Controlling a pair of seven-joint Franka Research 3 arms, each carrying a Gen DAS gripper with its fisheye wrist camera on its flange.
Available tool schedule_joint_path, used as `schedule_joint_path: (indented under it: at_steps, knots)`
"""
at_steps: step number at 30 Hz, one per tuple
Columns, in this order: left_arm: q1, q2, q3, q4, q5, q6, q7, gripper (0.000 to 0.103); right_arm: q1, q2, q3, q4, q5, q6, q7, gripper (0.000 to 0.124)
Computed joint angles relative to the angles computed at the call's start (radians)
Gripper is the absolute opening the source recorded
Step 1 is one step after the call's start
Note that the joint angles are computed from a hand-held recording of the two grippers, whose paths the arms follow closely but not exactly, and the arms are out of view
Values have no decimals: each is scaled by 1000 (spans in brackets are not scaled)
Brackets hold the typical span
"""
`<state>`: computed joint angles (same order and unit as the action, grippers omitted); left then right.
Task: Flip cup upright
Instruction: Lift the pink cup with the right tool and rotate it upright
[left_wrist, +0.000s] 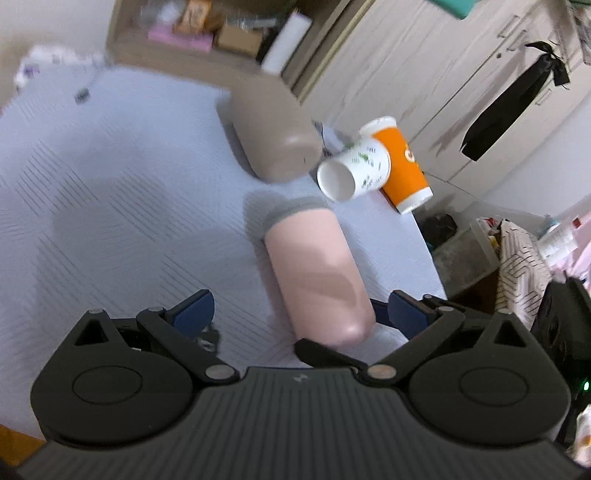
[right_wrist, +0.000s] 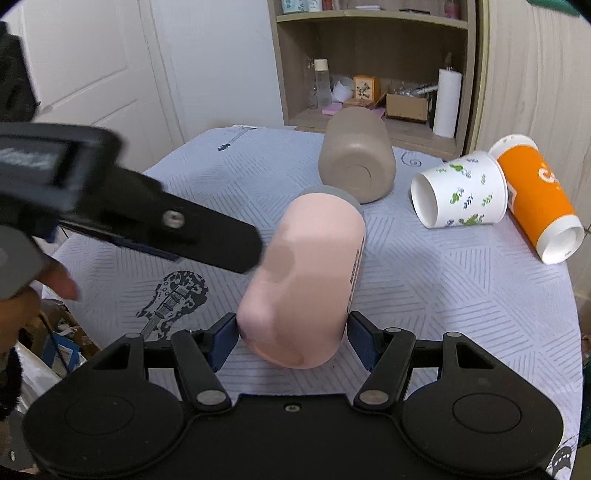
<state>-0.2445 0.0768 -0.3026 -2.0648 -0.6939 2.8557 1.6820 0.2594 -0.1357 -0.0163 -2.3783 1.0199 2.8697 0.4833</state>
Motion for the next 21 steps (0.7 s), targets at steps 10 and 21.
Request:
schedule_joint_path:
  at_steps: [10, 21]
  knots:
    - [66, 132, -45, 136, -248, -104, 173, 99, -78, 17, -41, 91, -78, -281, 68, 89]
    - [110, 211, -75, 224, -208, -185, 158, 66, -169, 179, -22, 313, -192, -576, 209, 89]
